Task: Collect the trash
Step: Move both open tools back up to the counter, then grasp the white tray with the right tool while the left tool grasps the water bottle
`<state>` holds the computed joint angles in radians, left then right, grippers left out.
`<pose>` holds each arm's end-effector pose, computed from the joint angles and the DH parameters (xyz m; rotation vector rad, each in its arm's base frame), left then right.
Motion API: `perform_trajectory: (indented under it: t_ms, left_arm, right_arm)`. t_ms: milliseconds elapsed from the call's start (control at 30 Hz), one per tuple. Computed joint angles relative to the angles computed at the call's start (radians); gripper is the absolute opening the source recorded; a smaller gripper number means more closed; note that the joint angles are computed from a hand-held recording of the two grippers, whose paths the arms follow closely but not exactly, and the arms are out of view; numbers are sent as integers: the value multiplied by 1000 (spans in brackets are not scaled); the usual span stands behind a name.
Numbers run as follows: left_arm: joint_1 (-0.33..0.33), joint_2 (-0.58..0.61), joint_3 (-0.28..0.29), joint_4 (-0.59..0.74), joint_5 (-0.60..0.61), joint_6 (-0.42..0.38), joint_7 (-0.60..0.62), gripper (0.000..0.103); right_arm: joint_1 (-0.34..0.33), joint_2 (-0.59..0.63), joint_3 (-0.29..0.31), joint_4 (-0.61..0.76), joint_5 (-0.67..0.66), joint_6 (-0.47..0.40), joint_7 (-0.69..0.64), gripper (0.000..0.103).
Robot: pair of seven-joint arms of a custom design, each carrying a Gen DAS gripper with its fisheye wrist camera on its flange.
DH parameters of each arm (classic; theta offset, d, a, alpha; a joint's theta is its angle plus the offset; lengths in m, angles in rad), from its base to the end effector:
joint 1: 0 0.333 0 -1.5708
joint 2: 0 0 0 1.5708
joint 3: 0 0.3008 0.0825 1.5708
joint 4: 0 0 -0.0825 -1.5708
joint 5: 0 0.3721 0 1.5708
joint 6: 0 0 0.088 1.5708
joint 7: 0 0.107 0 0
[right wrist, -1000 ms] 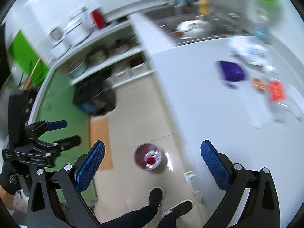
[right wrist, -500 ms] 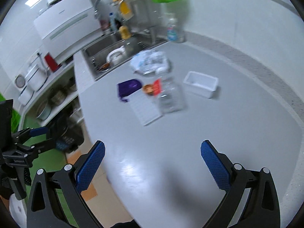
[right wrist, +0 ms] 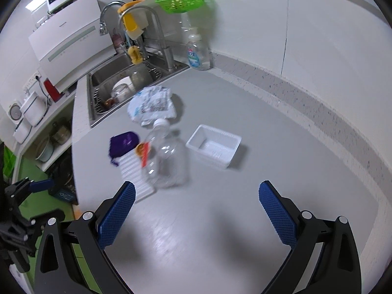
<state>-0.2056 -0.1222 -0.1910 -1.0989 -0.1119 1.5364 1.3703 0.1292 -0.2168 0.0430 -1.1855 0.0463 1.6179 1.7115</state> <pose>0.3961 -0.1921 0.8735 -1.7652 2.2428 -0.7791 0.4029 0.0797 0.8912 -1.8495 1.7646 -0.4671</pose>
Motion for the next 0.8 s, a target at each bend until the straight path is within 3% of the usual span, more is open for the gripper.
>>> perform_trajectory:
  t_ms: [300, 600, 633, 700, 800]
  left_arm:
    - [-24, 142, -34, 145, 57, -37, -41, 100]
    - [-32, 191, -36, 162, 58, -50, -67, 100]
    - [-30, 191, -35, 160, 57, -50, -69, 100]
    - [-26, 190, -32, 150, 55, -47, -73, 100]
    - [-20, 182, -29, 132, 51, -42, -78, 100]
  right_arm:
    - [-16, 174, -44, 179, 15, -58, -68, 97]
    - [-36, 319, -72, 289, 37, -133, -82, 96]
    - [-38, 328, -74, 296, 43, -138, -83, 94]
    - [-40, 339, -75, 297, 48, -142, -82, 68]
    - [-43, 356, -75, 303, 62, -158, -78, 57]
